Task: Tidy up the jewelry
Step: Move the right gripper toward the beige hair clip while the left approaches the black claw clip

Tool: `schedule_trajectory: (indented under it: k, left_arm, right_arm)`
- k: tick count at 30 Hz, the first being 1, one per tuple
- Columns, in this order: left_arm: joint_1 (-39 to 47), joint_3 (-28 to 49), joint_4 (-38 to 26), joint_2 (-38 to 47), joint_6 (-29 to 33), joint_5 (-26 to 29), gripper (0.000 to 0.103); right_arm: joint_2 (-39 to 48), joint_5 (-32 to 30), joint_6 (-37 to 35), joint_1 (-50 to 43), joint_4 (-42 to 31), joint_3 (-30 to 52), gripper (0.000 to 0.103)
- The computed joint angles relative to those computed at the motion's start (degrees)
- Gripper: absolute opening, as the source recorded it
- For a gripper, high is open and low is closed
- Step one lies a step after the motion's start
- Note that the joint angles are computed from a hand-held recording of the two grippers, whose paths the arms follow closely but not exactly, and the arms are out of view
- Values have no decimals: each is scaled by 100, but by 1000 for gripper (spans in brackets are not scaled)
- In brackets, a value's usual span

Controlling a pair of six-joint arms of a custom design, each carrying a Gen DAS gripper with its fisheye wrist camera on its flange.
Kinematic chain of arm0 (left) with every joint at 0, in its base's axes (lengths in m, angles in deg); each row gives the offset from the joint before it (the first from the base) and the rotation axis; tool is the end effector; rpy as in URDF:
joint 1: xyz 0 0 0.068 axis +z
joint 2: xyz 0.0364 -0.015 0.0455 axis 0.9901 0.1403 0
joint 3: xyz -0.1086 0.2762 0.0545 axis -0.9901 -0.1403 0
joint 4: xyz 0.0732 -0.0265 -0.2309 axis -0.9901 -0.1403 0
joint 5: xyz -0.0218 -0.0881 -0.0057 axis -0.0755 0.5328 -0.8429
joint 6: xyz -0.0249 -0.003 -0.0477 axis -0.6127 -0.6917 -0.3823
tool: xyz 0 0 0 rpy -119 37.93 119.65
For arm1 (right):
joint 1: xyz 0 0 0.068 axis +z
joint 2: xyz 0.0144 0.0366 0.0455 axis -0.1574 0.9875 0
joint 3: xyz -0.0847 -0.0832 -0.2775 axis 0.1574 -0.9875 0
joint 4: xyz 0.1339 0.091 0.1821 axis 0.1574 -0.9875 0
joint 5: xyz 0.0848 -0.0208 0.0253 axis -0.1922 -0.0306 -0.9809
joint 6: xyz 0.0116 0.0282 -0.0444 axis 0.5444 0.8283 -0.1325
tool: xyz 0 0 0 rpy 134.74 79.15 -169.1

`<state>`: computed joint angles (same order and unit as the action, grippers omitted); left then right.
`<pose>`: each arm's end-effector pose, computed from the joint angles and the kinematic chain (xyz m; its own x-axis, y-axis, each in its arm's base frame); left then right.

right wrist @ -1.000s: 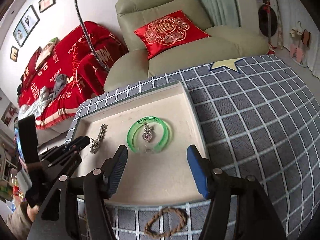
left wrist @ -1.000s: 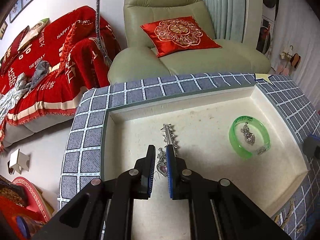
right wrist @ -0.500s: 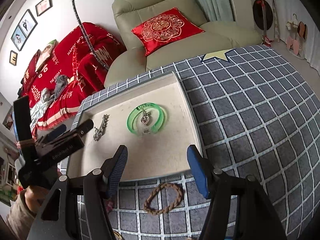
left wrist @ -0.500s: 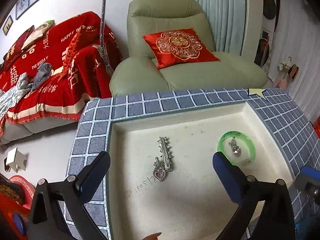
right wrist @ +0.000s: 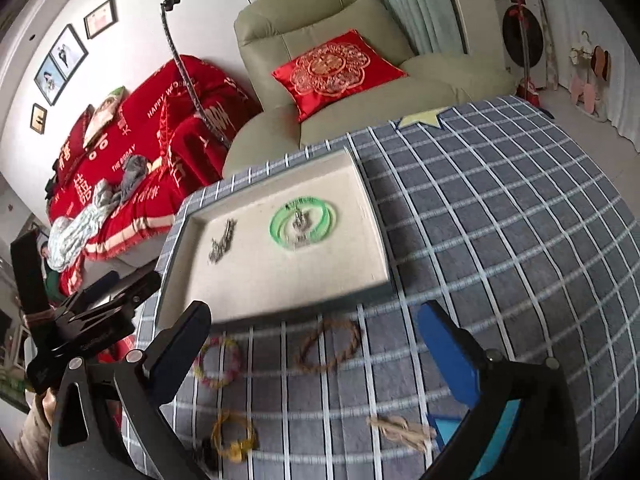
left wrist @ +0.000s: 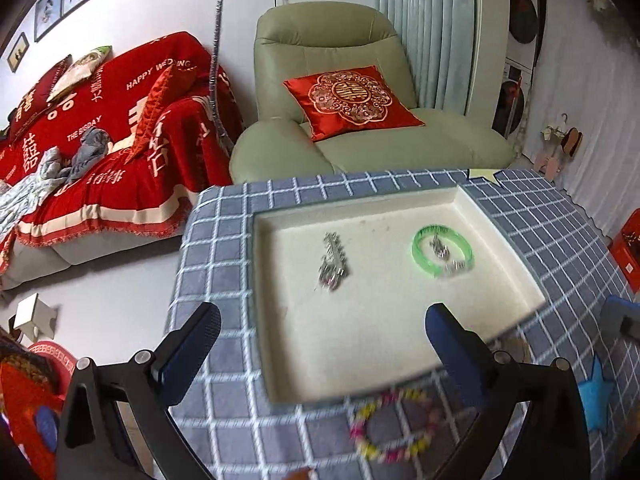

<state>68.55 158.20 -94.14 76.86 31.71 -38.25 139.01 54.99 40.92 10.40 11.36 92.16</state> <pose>0.3084 -0.0776 0.3306 -0.6455 0.2887 -0.7071 0.3959 0.9182 0.0135 0.2081 0.0683 0.3245 -0.6788 0.4411 -0.5871 0.2616 0.8923 0.3681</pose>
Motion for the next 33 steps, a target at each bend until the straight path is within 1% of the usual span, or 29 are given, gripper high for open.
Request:
schedule_trajectory:
  k: [3,5,9,14,17,20,23,26,30,33]
  left_arm:
    - [220,-350,-163,-368,109,239,103]
    - [389,-561,-384,-579,301,559,103]
    - [598,-1113,-624,-1068,606,878,103]
    - [659,-1745,-806,-1608,797,924,103]
    - [682,-2002,-940,-1854,844,957,103]
    - [675,-2218,-1040,-2015,857,992,103]
    - [590,-2388,-1085,-2110,794,948,103]
    - [493,-2491,-1077,-2144,717,865,103]
    - [392,-2579,-1033,-2140,569,753,103]
    - [354,-2616,-997,-2101,544,729,103]
  right_arm:
    - [-312,137,225,178,-276,-158,103]
    - [-523,177,401,285,-437,-289,103]
    - [-941,336,760,536,-786,-572,103]
    - [-1385,766,1452,1196,-1367,-948,103]
    - [-1605,916,1896,1569,-1622,-1194,103]
    - [-1694,1014,2141,1835,-1791,-1354,103]
    - [-1632,1128,2231,2085,-1870,-1421,103]
    - [-1526,1152,2107,2213,-1843,-1437,103]
    - [-1378,1089,1826,2182,-1703,-1468,103]
    - [-1216,1020,1448,2066,-1572,-1467,103]
